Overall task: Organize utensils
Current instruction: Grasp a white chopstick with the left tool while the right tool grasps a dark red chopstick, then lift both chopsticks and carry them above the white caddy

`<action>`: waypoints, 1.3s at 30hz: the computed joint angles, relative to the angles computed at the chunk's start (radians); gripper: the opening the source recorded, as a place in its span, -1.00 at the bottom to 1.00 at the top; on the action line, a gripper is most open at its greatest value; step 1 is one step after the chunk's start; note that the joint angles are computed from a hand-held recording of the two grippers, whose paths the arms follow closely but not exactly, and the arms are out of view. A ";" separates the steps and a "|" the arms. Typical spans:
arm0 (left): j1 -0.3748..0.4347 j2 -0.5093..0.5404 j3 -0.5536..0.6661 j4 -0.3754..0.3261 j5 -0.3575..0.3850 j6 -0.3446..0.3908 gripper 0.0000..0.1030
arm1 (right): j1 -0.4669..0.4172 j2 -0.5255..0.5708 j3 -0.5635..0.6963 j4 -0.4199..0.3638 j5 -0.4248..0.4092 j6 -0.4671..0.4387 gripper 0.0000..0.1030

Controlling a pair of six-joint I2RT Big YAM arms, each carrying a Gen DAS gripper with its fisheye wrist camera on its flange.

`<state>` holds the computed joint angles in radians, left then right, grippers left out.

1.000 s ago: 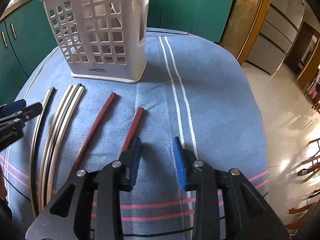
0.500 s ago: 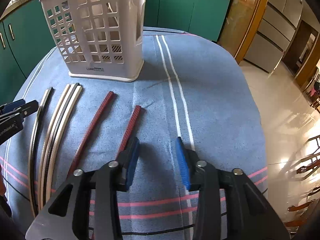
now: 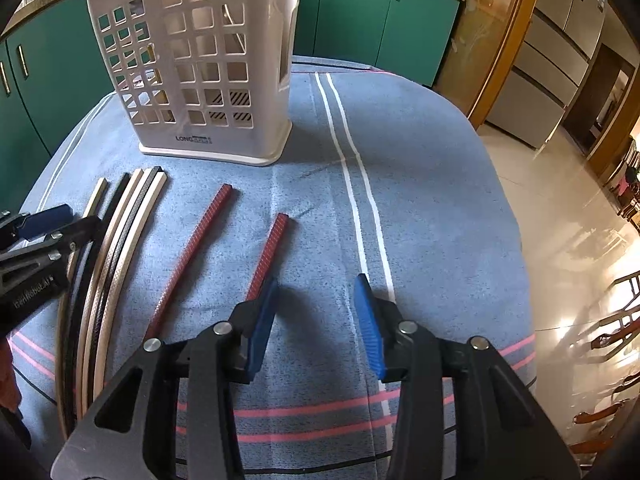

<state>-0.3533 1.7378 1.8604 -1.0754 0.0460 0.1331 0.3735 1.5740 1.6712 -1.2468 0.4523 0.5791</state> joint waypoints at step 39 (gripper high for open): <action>0.062 0.094 0.261 -0.132 0.187 -0.051 -0.88 | -0.097 0.136 0.232 -0.113 -0.294 -0.055 -0.41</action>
<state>-0.2914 1.8315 2.1217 -1.2071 0.2326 0.0825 0.2762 1.7098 1.9029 -1.3594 0.1579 0.5245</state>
